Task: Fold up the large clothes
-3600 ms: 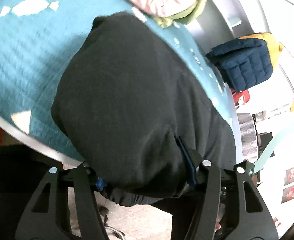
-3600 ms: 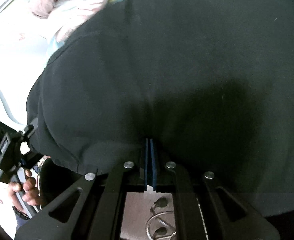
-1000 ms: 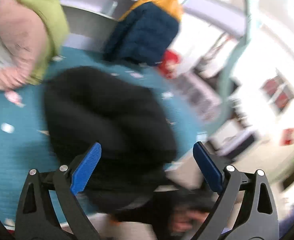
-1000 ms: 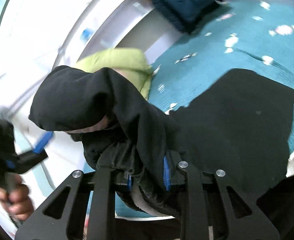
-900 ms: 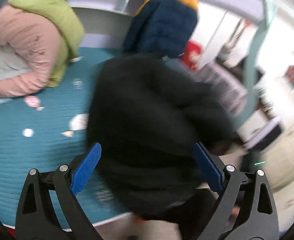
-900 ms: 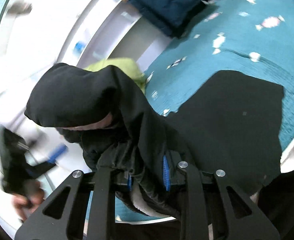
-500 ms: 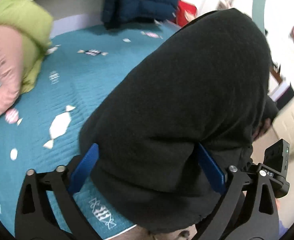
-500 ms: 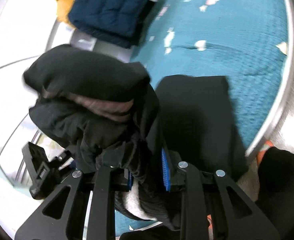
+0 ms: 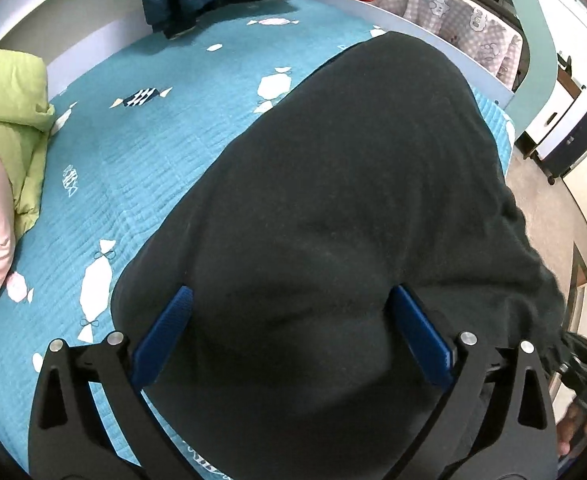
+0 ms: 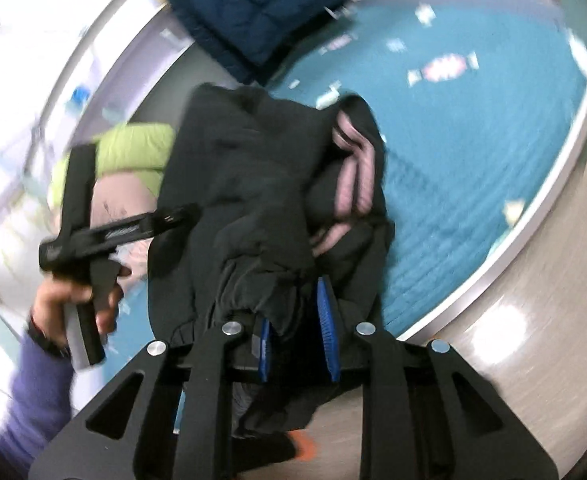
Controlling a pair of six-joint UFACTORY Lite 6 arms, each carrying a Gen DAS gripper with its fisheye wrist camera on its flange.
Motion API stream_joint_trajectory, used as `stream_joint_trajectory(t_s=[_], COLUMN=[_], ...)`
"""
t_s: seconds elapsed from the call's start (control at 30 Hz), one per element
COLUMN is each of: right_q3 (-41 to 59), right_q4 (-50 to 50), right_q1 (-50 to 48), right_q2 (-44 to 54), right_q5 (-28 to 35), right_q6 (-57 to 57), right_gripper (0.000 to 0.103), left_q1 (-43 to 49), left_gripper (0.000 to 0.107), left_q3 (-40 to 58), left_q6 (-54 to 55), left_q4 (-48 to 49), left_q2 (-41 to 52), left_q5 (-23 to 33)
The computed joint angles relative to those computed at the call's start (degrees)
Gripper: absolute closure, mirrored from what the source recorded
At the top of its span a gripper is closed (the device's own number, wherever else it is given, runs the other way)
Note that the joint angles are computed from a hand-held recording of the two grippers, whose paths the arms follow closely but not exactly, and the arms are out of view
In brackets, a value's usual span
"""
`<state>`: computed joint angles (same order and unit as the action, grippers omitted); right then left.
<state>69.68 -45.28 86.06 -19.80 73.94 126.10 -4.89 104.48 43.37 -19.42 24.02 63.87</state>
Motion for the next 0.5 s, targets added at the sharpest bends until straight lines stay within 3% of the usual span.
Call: stream_joint_trajectory(t_s=[0.03,0.1,0.3,0.43,0.5], right_q3=[5.48,11.93,15.08,23.80,27.06], right_q4=[0.87,4.06,4.73,-3.16,-5.75], right_q1=[0.80,-0.16,3.57,9.21,7.33], right_q2=[3.74,8.08,6.77,9.39,10.13], right_q5=[4.42,8.50,11.54,18.79,18.62], right_q6=[-3.18,-7.15,-9.20,-10.26,-15.11], right_gripper=[0.078,0.061,0.061,0.059,0.058], left_q1=[0.26,0.46,1.74,2.17,2.20], left_gripper=[0.009,0.009,0.009,0.009,0.009], left_q3=[0.84,2.64,4.00,3.05,2.10], left_q6=[-0.19,-0.41,2.28,3.43,3.75], left_q4=[-0.05,0.25,-1.85,-2.32,-3.02], left_q2=[0.67,2.10,2.76,2.70,2.00], left_q5=[0.38,1.08,3.84,3.21,2.71])
